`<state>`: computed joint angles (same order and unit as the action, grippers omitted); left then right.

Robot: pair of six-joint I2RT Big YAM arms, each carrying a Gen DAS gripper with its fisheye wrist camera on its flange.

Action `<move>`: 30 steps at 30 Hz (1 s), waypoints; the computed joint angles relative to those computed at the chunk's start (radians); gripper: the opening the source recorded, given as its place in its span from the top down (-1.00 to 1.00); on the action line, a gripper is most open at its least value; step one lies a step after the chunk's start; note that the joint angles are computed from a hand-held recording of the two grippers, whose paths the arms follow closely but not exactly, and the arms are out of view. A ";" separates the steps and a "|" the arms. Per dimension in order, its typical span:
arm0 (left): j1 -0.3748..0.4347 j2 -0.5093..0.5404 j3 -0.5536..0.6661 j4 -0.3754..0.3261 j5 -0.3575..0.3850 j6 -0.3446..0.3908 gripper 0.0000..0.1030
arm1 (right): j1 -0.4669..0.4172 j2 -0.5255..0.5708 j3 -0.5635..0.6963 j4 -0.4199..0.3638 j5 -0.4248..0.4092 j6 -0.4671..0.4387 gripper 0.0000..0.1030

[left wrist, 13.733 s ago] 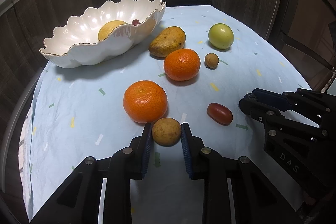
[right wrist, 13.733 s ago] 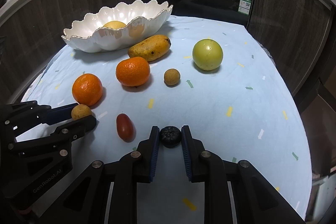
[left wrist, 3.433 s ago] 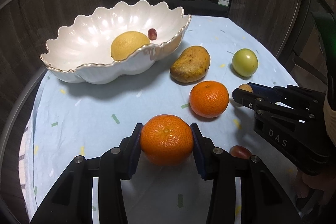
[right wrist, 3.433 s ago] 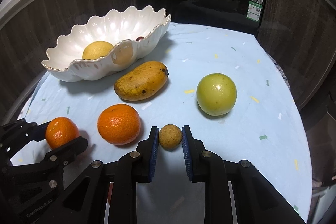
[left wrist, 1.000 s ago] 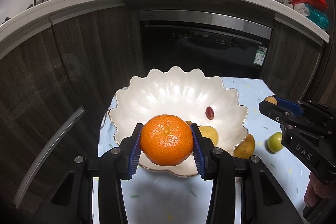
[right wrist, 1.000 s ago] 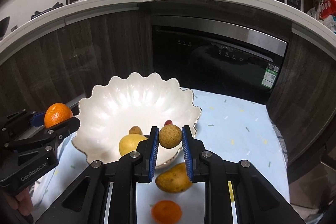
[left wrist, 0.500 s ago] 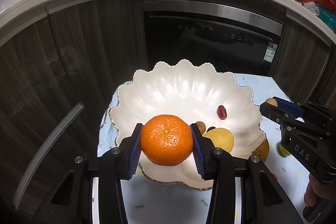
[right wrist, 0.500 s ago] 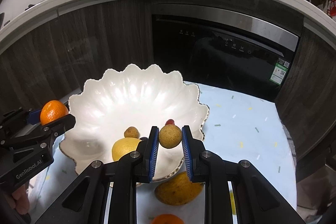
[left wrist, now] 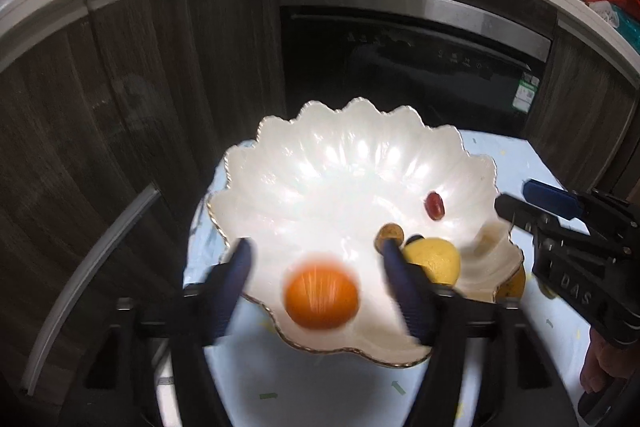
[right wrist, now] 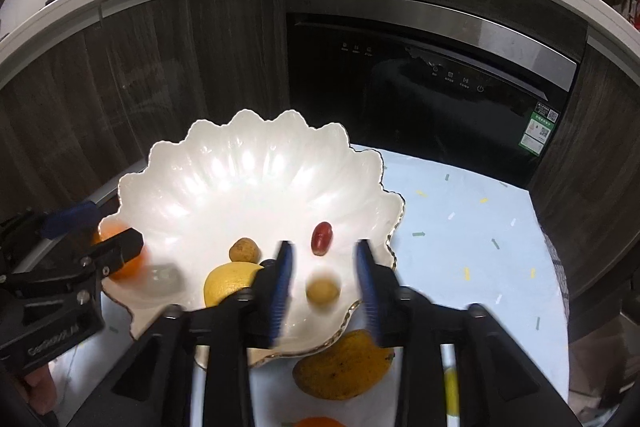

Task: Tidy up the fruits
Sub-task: 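Open the left gripper to drop the mandarin while the right gripper drops the brown fruit into the bowl, then withdraw both open tools from the bowl back over the loose fruit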

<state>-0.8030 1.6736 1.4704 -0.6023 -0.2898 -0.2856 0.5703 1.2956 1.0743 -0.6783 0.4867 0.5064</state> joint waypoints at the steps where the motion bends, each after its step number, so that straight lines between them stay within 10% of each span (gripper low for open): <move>1: -0.002 -0.006 -0.004 0.007 -0.008 0.000 -0.44 | 0.002 -0.004 -0.003 0.003 0.007 0.002 0.13; 10: -0.014 -0.020 -0.007 -0.004 -0.022 0.002 -0.46 | 0.016 -0.047 -0.023 -0.004 0.039 0.029 -0.21; 30: -0.097 -0.095 -0.050 -0.010 -0.059 0.006 -0.46 | 0.093 -0.210 -0.094 -0.107 0.138 0.125 -0.22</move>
